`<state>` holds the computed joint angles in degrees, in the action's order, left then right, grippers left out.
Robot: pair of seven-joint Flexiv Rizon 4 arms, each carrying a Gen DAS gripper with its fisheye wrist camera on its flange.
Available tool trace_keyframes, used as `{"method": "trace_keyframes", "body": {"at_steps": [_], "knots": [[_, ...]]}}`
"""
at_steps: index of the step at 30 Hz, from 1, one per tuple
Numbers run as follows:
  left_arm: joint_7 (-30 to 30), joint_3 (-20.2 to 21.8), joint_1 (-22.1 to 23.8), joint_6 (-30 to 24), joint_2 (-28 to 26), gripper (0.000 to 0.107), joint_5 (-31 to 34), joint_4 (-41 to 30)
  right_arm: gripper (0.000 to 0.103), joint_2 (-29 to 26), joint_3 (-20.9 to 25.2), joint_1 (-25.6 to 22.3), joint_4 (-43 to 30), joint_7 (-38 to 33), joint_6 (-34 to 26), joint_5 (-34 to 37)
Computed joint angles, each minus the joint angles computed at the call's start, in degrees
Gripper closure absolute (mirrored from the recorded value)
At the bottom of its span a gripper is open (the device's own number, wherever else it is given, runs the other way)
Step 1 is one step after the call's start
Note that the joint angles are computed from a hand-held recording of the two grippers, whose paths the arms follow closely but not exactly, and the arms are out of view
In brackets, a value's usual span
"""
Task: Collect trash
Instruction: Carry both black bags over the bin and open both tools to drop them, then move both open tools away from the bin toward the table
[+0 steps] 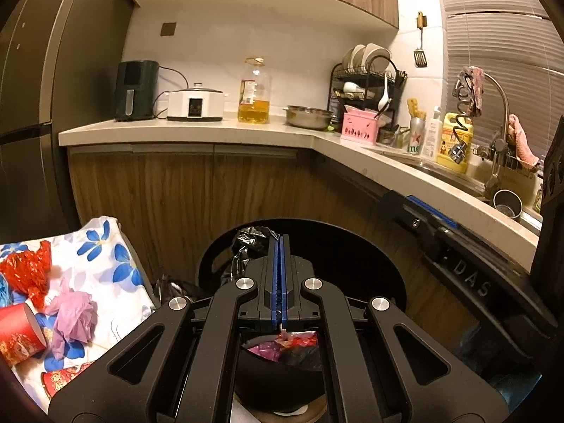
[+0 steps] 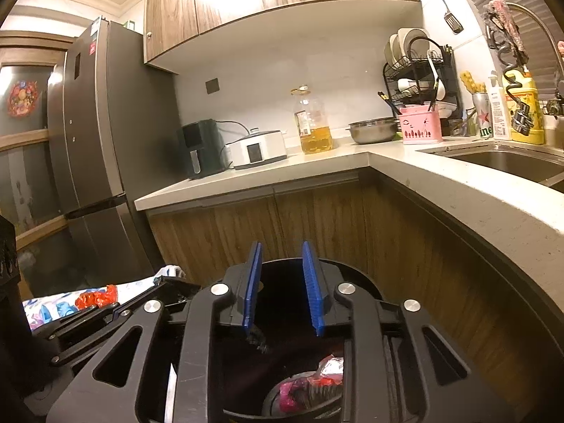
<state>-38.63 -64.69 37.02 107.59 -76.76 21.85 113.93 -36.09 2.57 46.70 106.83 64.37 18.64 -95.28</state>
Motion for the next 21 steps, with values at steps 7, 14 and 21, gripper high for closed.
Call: {"method": "trace_keyframes", "body": {"at_steps": [7,14,21], "knots": [[-0.3,0.9,0.1,0.4,0.1,0.064,0.1,0.1,0.054,0.4,0.7,1.2,1.0,1.9,-2.6,2.3],[-3.6,3.4,1.2,4.7,2.4,0.035,1.0,1.9,0.044,0.3,1.3,2.3,0.8,1.6,-3.9,4.4],[-9.4,7.9,4.0,11.5,5.4,0.019,5.4,4.5,0.028,-1.0,1.4,5.3,-1.4,-0.2,-6.4,6.0]]}}
